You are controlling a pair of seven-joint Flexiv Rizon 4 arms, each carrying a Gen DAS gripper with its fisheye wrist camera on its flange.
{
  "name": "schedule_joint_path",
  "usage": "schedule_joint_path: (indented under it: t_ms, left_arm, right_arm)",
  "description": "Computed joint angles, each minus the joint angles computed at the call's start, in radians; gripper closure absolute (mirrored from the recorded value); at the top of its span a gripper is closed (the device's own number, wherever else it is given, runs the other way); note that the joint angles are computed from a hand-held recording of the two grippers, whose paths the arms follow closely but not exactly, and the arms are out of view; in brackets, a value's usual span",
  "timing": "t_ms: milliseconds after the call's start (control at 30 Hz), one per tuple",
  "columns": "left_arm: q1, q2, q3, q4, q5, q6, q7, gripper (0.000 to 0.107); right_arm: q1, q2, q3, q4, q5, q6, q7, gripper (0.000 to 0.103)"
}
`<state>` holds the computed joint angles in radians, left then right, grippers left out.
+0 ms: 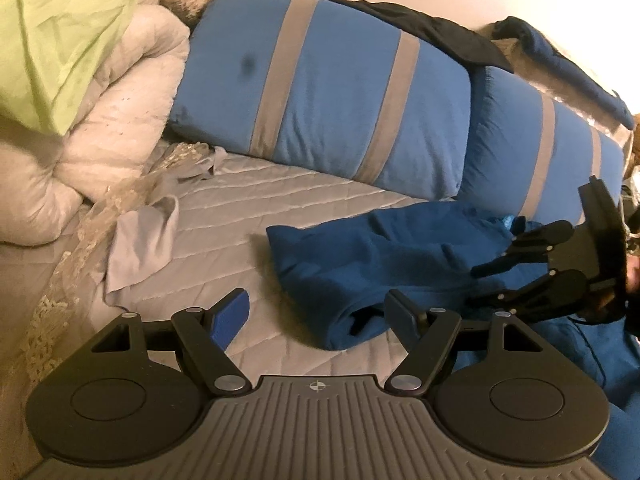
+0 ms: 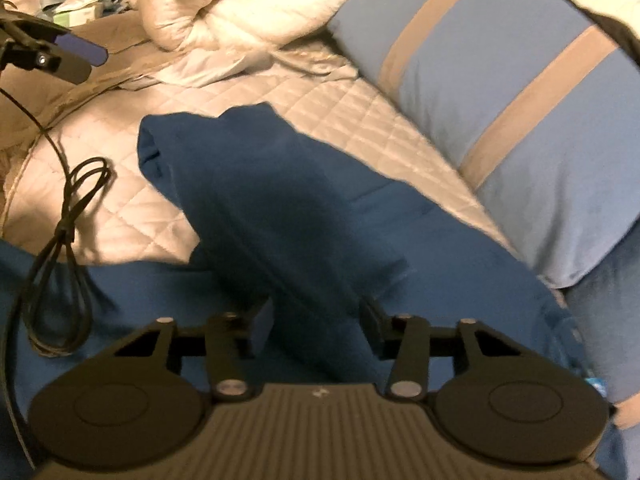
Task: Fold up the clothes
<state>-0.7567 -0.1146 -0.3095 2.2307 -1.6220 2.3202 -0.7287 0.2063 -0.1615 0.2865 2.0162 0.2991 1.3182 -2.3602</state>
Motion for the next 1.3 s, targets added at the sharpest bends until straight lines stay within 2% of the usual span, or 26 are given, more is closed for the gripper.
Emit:
schedule_joint_path:
  t_ms: [33,67,100,167,333,533,567,600,633,700,733,800,867,1133,1233,1300]
  left_arm:
    - [0.000,0.000,0.001,0.004,0.002,-0.003,-0.006,0.033]
    - [0.000,0.001,0.002,0.007,0.004,-0.006,-0.011,0.033]
    - [0.001,-0.001,0.002,0.008,0.004,-0.006,-0.014,0.033]
    - [0.001,-0.006,0.001,0.007,-0.002,0.000,-0.020,0.033]
    - [0.001,-0.005,0.004,0.021,0.019,-0.010,-0.053,0.033]
    - [-0.005,-0.009,-0.001,0.022,0.015,-0.012,-0.041,0.033]
    - [-0.006,-0.008,-0.001,0.023,0.015,-0.013,-0.042,0.033]
    - [-0.006,-0.007,-0.001,0.023,0.016,-0.014,-0.043,0.033]
    - [-0.007,-0.006,-0.001,0.024,0.017,-0.014,-0.045,0.033]
    - [-0.009,-0.004,-0.001,0.027,0.017,-0.013,-0.046,0.033]
    - [-0.009,-0.003,-0.002,0.026,0.014,-0.013,-0.043,0.033]
    - [-0.011,-0.002,-0.003,0.025,0.009,-0.010,-0.039,0.033]
    - [-0.012,-0.002,-0.003,0.024,0.005,-0.009,-0.035,0.033]
    - [-0.012,-0.001,-0.004,0.021,-0.005,-0.013,-0.022,0.033]
    - [-0.011,-0.002,-0.004,0.020,-0.004,-0.014,-0.018,0.033]
    - [-0.011,-0.005,-0.006,0.015,-0.008,-0.011,-0.012,0.033]
  right_arm:
    - [-0.001,-0.007,0.002,-0.005,0.003,-0.004,-0.008,0.049]
    - [0.001,-0.012,0.000,-0.003,-0.004,0.002,-0.009,0.061]
    - [0.000,-0.010,0.001,0.000,-0.008,0.000,-0.010,0.079]
    - [-0.001,-0.006,0.002,0.009,-0.014,-0.002,-0.015,0.092]
    - [-0.003,0.058,0.006,0.077,-0.024,0.035,-0.090,0.097]
    - [0.029,0.126,-0.024,0.136,-0.021,0.004,-0.180,0.098]
    - [0.037,0.129,-0.032,0.142,-0.034,0.003,-0.178,0.091]
    - [0.044,0.131,-0.039,0.150,-0.048,0.008,-0.176,0.077]
    - [0.051,0.131,-0.043,0.166,-0.068,0.047,-0.171,0.076]
    - [0.061,0.127,-0.049,0.184,-0.089,0.107,-0.165,0.062]
    - [0.063,0.125,-0.049,0.186,-0.091,0.126,-0.168,0.059]
    - [0.067,0.116,-0.050,0.189,-0.112,0.162,-0.164,0.045]
    - [0.064,0.106,-0.040,0.176,-0.100,0.169,-0.200,0.038]
    - [0.061,0.039,-0.040,0.145,-0.223,0.176,-0.138,0.041]
    - [0.068,0.016,-0.058,0.160,-0.316,0.205,-0.084,0.042]
    - [0.076,0.003,-0.078,0.174,-0.391,0.227,-0.040,0.052]
